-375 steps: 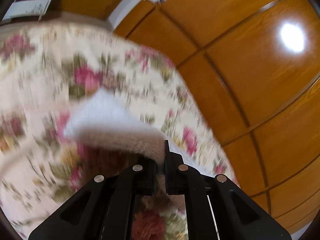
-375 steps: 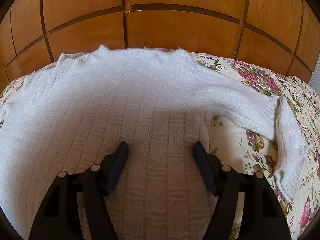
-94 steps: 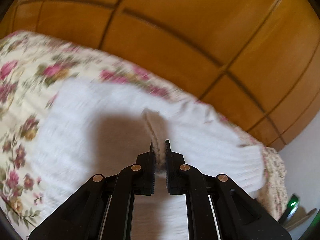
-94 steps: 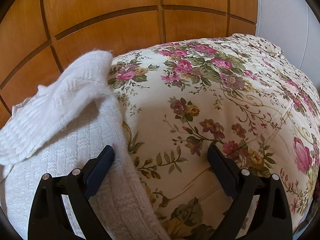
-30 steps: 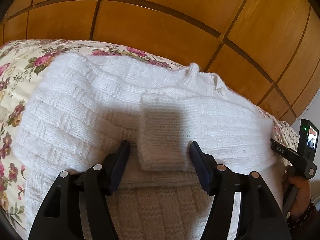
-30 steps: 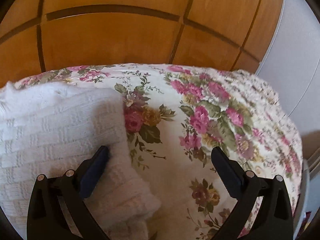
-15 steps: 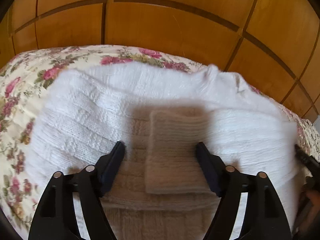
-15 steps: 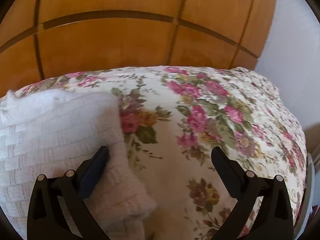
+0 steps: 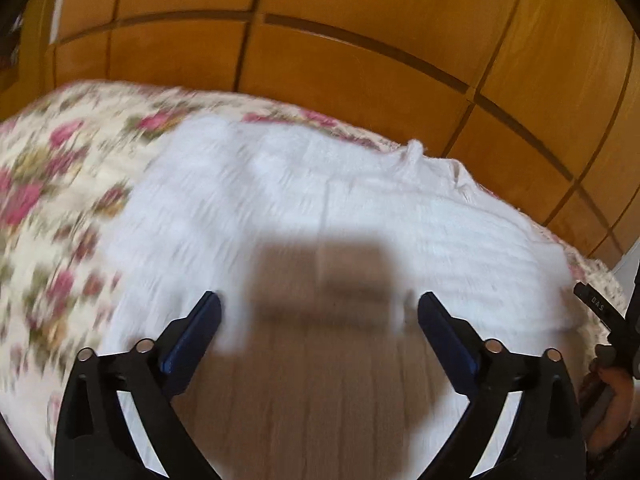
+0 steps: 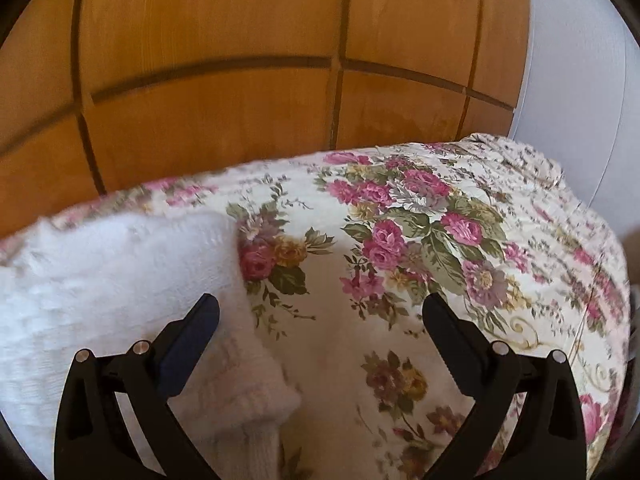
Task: Fold small clothes
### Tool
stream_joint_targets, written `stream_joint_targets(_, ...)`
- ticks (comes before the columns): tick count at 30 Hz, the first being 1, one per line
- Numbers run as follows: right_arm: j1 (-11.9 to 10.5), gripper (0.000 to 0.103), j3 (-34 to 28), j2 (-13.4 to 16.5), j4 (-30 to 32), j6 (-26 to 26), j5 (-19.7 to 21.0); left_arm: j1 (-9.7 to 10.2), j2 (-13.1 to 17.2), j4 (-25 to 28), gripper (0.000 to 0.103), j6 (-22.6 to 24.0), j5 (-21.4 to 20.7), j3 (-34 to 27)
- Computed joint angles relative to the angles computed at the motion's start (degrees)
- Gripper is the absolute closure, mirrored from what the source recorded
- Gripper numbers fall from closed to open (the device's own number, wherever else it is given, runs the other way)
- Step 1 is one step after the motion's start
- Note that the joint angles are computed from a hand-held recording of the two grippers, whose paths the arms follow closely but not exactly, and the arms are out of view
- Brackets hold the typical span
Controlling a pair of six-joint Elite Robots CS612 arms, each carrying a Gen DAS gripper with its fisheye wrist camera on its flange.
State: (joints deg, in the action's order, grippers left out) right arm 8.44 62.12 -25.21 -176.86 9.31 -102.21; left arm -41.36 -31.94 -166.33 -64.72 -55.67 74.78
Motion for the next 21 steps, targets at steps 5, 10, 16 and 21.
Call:
stream_joint_targets(5,-2.9,0.002,9.8,-5.2,-2.8,1.2,14.8,-1.67,-2.4,-8.0,0.005,-3.3,0.5,6.9)
stream_joint_targets(10,-6.0,0.029,18.6,-9.1,-5.9,-0.9,28.8,-2.98,-4.0,-11.7,0.005,-1.2,0.9,10.9)
stream_joint_targets(16,-9.3,0.042,26.1,-11.8,-6.6,-1.9,42.4,-5.13,-5.6,-15.7,0.005,0.3,3.6,15.8)
stream_joint_targets(21,-11.2,0.042,30.3,-13.0,-7.0,-0.9,50.7,-6.41,-6.6,-20.8,0.005,-1.5,4.7,20.0)
